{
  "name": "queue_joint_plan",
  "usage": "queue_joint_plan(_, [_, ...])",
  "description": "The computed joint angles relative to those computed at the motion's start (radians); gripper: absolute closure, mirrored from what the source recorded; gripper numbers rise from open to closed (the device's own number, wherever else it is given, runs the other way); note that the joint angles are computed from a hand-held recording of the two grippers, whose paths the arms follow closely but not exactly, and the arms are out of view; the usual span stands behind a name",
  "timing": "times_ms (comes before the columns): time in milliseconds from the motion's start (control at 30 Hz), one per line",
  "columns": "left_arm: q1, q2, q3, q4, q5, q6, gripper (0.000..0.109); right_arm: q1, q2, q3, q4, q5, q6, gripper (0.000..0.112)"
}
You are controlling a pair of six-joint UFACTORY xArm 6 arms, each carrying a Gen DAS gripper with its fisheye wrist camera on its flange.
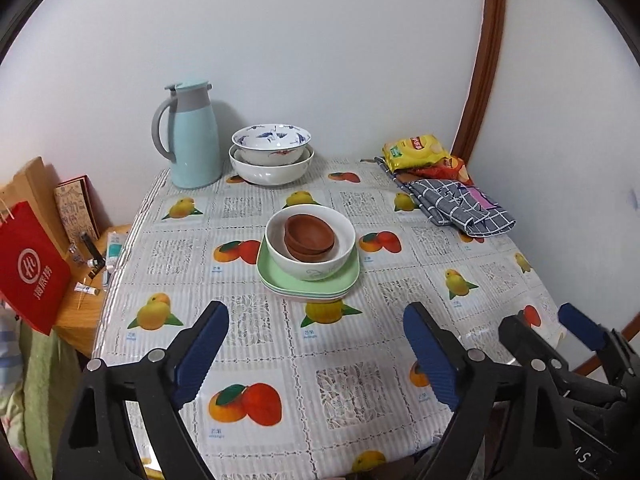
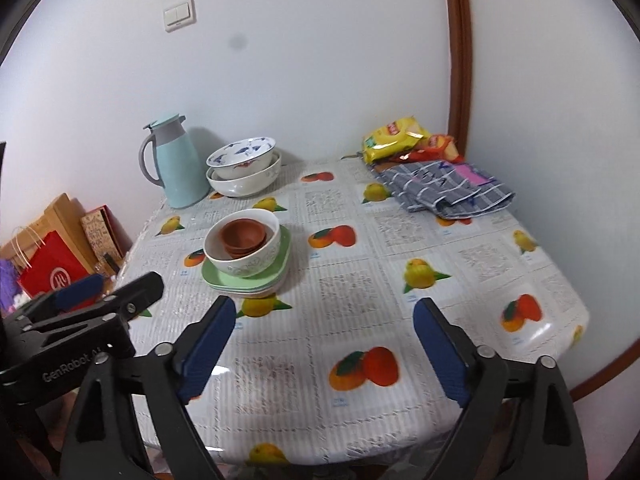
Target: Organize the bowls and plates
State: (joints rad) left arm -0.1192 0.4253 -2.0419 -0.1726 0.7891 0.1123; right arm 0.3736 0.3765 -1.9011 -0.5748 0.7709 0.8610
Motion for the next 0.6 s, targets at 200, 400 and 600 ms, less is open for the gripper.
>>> queue_joint_plan(200, [-0.009,-0.061,0.09,0.012,-0.041,0.008,0.018,0.003,-0.089,0.098,-0.047,-0.015,0.057,0.019])
queue_joint_plan(400, [-0.014,-0.093,0.139,0.03,-0.067,0.002,0.018,0.004,-0.114,0.13,-0.048,0.006,0.069,0.019])
queue_joint_plan(600, [-0.013,-0.103,0.151,0.029,-0.07,0.005,0.018,0.005,-0.126,0.144,-0.061,0.02,0.084,0.019])
